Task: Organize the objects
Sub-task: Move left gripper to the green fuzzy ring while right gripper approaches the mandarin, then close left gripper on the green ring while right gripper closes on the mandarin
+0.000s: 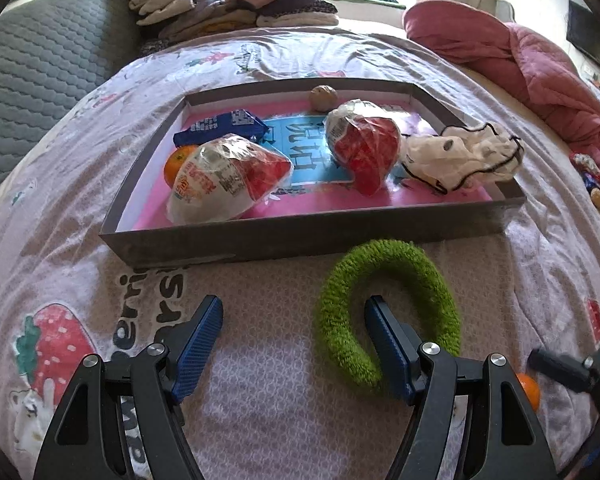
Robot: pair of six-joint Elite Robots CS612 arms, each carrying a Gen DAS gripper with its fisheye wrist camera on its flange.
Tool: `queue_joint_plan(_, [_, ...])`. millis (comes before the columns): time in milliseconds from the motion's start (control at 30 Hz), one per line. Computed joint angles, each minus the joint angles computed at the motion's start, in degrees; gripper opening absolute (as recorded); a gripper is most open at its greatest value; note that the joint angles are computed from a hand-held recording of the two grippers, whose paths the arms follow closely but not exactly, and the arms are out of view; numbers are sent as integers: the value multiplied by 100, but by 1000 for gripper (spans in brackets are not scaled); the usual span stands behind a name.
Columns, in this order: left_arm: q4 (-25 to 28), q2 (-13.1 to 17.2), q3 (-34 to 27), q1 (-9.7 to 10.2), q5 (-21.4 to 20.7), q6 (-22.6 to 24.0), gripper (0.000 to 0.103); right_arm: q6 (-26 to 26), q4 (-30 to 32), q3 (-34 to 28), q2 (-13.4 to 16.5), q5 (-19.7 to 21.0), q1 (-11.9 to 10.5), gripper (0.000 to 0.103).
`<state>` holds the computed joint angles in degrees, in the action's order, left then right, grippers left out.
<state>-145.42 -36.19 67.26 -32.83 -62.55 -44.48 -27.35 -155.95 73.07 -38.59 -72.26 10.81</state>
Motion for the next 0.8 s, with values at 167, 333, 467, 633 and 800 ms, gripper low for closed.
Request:
queue_joint_plan(167, [-168, 46, -3, 22, -28, -8, 72, -16, -87, 8, 29, 30, 6, 57])
queue_joint_plan(333, [-318, 86, -28, 25, -64, 96, 57, 31, -37, -26, 54, 141, -17, 53])
queue_joint_plan(467, [-428, 111, -42, 15, -45, 172, 40, 67, 8, -58, 70, 232, -33, 49])
queue_joint_plan(633, [-560, 112, -15, -9, 44, 163, 13, 50, -21, -71, 78, 325, -41, 39])
queue_joint_plan(800, [-752, 50, 110, -8, 1, 135, 13, 48, -41, -99, 90, 373, -44, 38])
